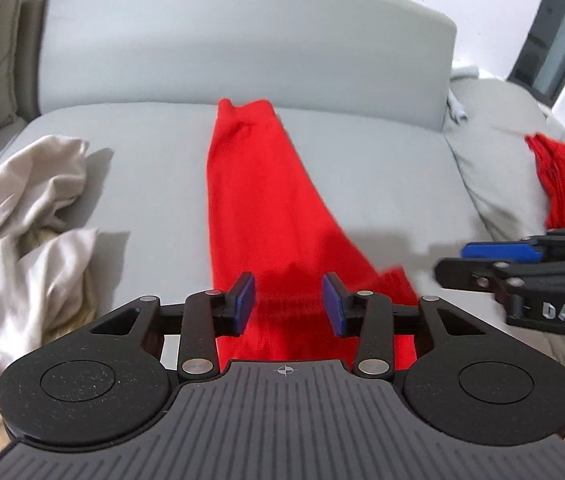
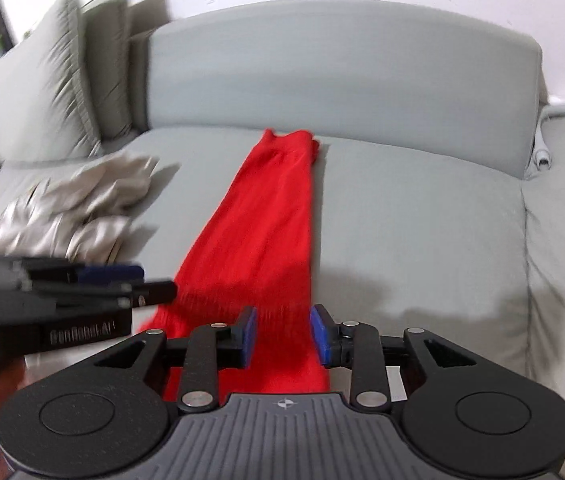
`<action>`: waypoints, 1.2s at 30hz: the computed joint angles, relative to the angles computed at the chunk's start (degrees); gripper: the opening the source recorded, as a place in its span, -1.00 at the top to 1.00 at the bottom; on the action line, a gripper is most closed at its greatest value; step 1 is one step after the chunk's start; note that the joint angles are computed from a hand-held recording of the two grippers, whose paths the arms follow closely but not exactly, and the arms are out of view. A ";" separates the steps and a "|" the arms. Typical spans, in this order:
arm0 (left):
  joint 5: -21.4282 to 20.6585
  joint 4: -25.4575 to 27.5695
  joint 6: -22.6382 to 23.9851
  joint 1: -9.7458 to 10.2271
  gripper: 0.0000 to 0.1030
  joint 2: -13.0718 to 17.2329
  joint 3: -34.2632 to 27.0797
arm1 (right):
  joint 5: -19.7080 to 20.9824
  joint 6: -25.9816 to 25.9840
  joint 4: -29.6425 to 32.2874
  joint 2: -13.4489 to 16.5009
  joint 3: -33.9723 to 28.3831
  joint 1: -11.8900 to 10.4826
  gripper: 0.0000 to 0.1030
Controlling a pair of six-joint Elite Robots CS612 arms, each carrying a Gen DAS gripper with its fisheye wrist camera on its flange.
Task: Fold clothes
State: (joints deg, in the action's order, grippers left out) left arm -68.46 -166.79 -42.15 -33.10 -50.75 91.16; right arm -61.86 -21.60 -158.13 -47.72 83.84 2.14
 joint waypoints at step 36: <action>-3.60 -7.63 -3.79 7.97 0.19 12.36 -11.61 | -0.10 3.54 15.82 30.06 -47.76 5.82 0.59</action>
